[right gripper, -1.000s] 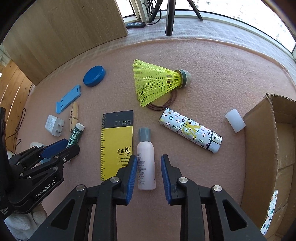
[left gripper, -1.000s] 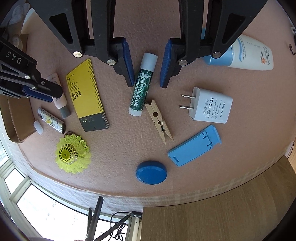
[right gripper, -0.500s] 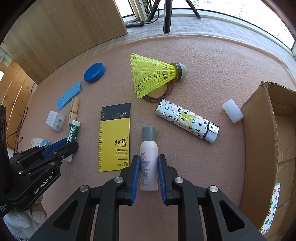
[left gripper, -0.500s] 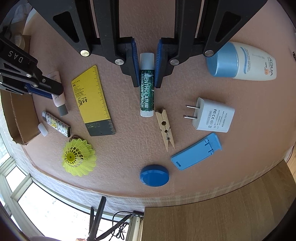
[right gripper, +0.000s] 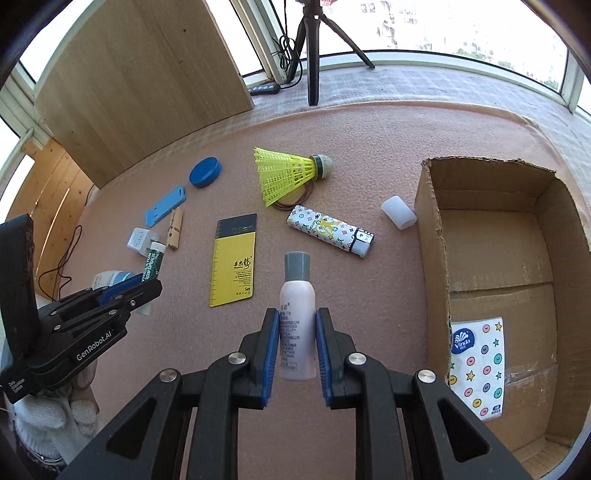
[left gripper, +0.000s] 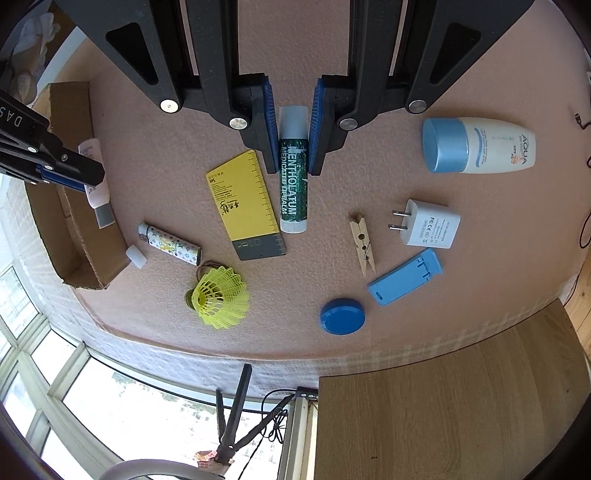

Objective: Organize objects
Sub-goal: 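Carry both items into the box and open both grippers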

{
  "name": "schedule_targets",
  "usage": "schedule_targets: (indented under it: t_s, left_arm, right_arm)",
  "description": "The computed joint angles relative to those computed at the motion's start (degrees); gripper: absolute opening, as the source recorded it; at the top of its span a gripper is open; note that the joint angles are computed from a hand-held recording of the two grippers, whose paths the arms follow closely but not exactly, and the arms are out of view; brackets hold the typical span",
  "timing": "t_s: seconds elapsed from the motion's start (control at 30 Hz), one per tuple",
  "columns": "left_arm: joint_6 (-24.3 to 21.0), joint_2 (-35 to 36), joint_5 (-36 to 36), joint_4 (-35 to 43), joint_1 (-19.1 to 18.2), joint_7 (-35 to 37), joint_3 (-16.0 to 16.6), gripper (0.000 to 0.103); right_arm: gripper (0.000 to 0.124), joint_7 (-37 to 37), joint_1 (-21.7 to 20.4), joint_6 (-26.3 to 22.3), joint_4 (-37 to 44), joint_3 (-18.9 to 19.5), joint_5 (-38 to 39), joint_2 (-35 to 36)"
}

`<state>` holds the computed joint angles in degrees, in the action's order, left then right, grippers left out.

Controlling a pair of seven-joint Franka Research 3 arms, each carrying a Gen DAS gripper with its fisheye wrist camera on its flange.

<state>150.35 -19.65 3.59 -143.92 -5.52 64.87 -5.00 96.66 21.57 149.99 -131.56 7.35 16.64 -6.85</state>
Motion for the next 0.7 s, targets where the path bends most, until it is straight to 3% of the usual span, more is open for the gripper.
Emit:
schedule_targets:
  t_s: [0.37,0.7]
  left_arm:
    - [2.0,3.7,-0.5,6.5,-4.8,-0.1,-3.4,0.017]
    - [2.9,12.5,0.4,16.3,-8.5,0.1,-6.9,0.017]
  right_arm:
    - [0.018,-0.7,-4.4,-0.1,-9.2,-1.6,-1.6,-13.2]
    - [0.018,-0.6,-9.5,-1.7,-14.3,-2.7,-4.0,-19.5]
